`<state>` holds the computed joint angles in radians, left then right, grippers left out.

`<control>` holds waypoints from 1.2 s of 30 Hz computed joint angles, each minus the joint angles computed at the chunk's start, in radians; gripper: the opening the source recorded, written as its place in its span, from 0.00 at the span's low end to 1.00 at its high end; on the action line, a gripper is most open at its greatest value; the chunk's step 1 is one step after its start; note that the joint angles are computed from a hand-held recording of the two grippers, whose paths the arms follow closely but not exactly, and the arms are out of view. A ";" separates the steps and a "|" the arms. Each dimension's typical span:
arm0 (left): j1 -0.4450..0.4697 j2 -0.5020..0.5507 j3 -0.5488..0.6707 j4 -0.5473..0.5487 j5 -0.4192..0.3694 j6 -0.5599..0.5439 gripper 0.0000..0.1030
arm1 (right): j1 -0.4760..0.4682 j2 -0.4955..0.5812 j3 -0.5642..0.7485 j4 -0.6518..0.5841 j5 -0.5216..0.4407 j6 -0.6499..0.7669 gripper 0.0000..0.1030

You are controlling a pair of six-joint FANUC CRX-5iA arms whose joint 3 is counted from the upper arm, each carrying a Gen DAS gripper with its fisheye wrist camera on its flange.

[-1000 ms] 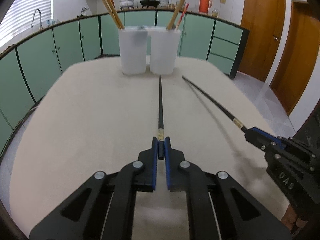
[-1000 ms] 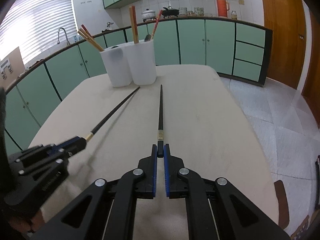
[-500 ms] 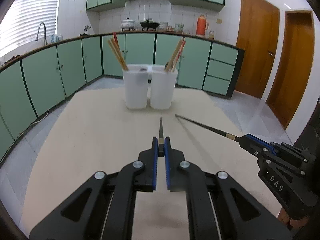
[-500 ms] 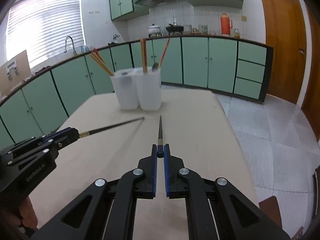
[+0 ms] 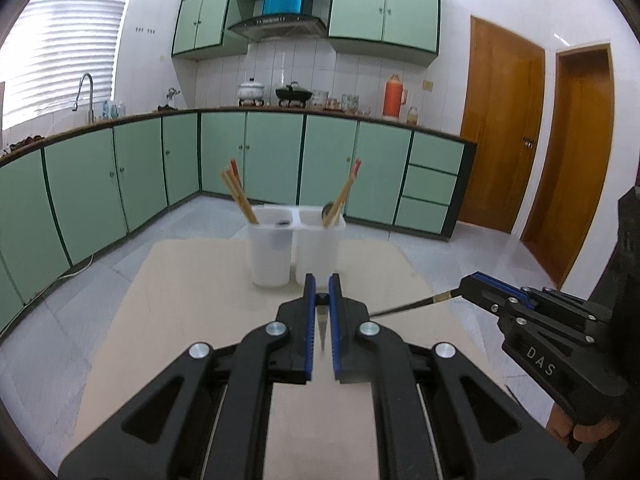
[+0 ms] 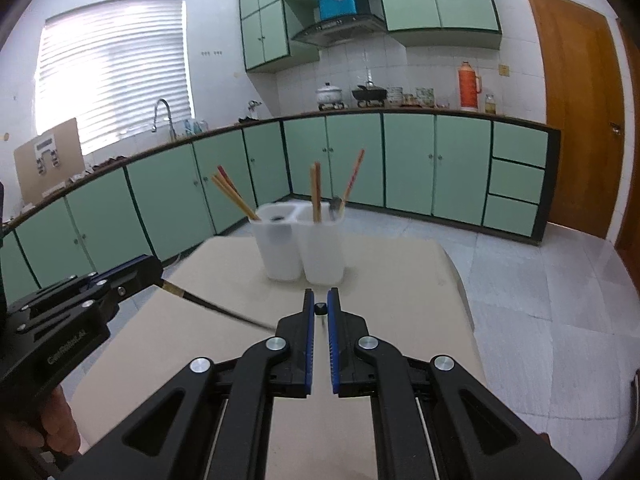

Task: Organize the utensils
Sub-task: 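Lift both black chopsticks up over the white holder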

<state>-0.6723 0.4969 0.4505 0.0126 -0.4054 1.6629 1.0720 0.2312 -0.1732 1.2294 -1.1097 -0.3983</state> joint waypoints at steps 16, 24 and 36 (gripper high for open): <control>0.071 0.021 0.030 0.311 0.009 -0.275 0.05 | -0.088 -0.006 0.089 0.014 0.122 0.162 0.06; 0.085 0.027 0.085 0.353 0.032 -0.344 0.05 | -0.138 -0.011 0.130 0.047 0.188 0.200 0.06; 0.083 0.221 0.535 0.209 -0.048 -0.225 0.05 | -0.253 0.050 0.324 0.128 0.264 0.310 0.06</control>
